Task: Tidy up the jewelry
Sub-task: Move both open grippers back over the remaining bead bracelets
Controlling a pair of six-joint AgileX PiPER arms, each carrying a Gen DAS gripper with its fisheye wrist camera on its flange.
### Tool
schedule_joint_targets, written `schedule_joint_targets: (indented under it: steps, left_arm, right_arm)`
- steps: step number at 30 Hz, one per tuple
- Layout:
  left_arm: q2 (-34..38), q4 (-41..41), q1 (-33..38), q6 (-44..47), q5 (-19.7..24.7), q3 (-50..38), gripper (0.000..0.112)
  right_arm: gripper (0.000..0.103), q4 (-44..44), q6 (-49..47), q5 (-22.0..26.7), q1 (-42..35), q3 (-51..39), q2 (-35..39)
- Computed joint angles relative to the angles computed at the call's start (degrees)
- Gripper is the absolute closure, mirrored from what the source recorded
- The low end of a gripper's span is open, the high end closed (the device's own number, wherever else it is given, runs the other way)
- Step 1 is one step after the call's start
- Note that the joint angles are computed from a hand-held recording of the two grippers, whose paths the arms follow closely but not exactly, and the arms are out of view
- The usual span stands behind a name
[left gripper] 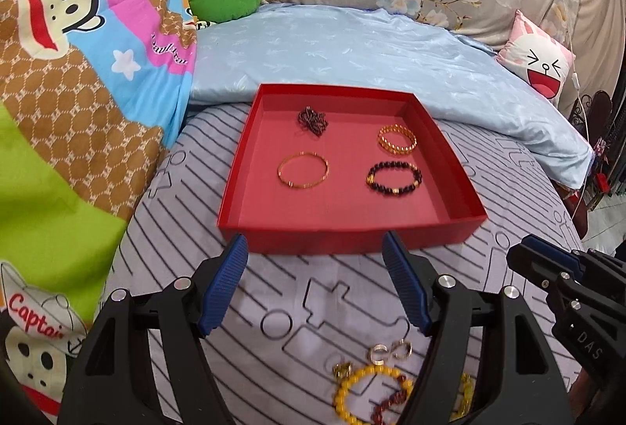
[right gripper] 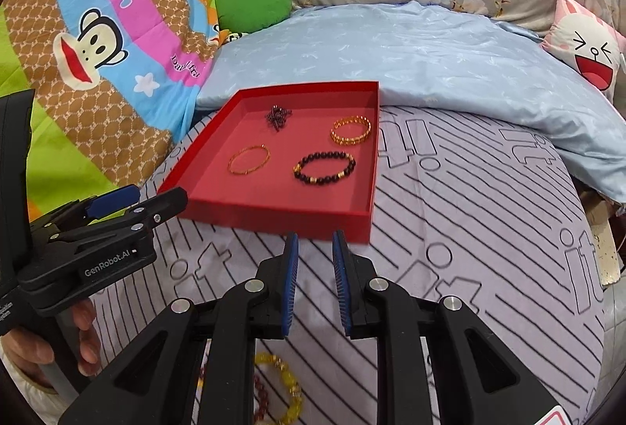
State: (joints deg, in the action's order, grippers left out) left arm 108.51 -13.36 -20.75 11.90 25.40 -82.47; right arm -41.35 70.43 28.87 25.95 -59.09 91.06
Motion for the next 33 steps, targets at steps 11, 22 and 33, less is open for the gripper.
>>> schedule_joint_targets:
  steps: [11,22,33]
  left_arm:
    - [-6.9,-3.8,1.1,4.2,-4.2,14.9,0.045]
    - [-9.4,-1.6,0.3,3.0,-7.1,23.2,0.045]
    - [-9.2,0.3,0.0,0.4,-7.9,25.7,0.045]
  right_arm:
    - [0.085,-1.1,7.8,-1.1,5.3,9.0,-2.7]
    - [0.084,-2.8,14.0,-1.6,9.5,12.8,-2.6]
    - [0.080,-4.1,16.7,-1.6,11.3,13.0,-1.3]
